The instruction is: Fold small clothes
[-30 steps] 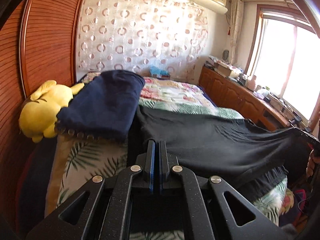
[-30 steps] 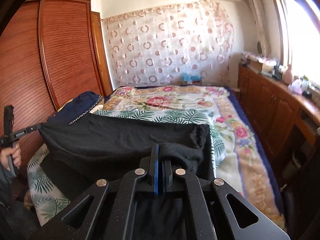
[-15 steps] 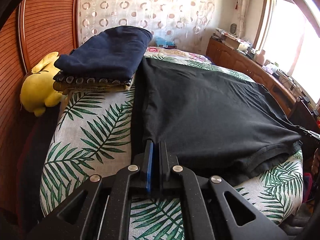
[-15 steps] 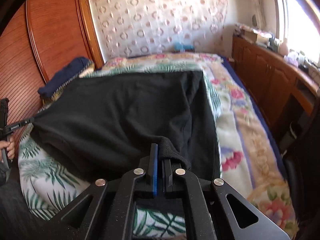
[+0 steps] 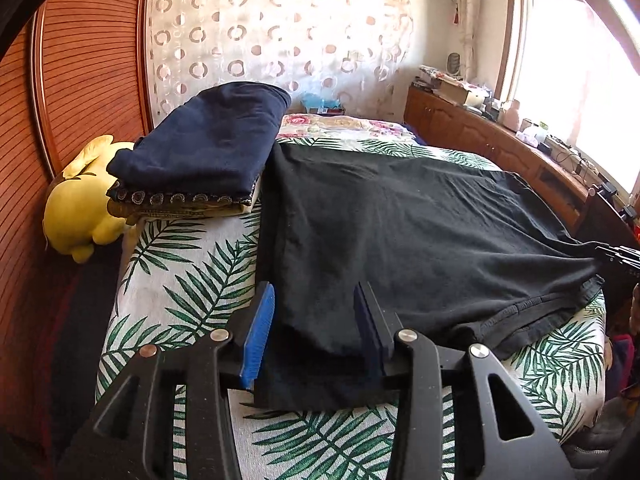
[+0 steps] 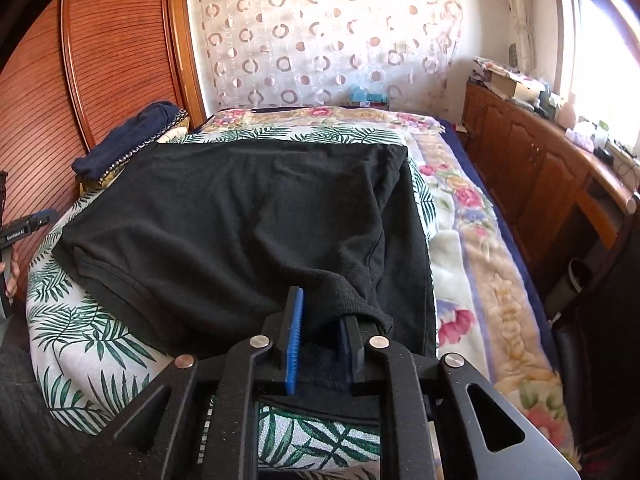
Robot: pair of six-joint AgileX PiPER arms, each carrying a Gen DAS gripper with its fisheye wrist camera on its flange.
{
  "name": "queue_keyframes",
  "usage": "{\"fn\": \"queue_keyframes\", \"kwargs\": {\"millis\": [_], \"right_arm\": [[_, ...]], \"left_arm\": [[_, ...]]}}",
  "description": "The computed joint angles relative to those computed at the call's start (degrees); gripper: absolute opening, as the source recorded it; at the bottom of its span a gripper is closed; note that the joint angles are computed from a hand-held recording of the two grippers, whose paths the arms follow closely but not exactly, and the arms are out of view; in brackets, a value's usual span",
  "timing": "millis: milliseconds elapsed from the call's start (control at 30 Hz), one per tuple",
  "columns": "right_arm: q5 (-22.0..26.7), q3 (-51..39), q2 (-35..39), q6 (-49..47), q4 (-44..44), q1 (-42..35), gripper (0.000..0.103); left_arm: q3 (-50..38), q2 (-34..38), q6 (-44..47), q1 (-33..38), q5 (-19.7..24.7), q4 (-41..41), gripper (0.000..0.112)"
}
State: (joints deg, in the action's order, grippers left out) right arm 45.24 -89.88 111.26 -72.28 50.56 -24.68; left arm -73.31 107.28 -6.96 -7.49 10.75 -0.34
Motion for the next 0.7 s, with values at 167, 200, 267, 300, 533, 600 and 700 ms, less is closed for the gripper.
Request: {"fn": "queue_keyframes", "kwargs": {"millis": [167, 200, 267, 300, 533, 600, 700], "right_arm": [[-0.34, 1.72, -1.29, -1.41, -0.20, -0.71, 0.028], [0.15, 1.59, -1.33, -1.22, -0.47, -1.01, 0.031], [0.64, 1.30, -1.12, -1.13, -0.77, -1.28, 0.034], [1.07, 0.79, -0.95, -0.72, -1.12, -1.48, 0.034], [2.60, 0.90, -2.20, -1.42, -0.42, -3.70, 0.041], [-0.05, 2.82, -3.28, -3.22, 2.19, -4.09, 0.055], [-2.41, 4.92, -3.88, -5.36, 6.01, -4.01, 0.056]], "left_arm": [[-0.22, 0.64, 1.31, 0.11, 0.08, -1.41, 0.043], [-0.29, 0.91, 0.80, 0.07, 0.21, -1.04, 0.043], [-0.41, 1.51, 0.58, 0.10, 0.35, -1.01, 0.043], [-0.38, 1.75, 0.16, 0.13, 0.28, -0.62, 0.043], [-1.49, 3.47, -4.23, 0.44, 2.09, 3.83, 0.043], [-1.28, 3.80, -5.94, 0.48, 2.10, 5.29, 0.043], [-0.36, 3.94, -7.65, 0.38, 1.64, 6.64, 0.043]]}}
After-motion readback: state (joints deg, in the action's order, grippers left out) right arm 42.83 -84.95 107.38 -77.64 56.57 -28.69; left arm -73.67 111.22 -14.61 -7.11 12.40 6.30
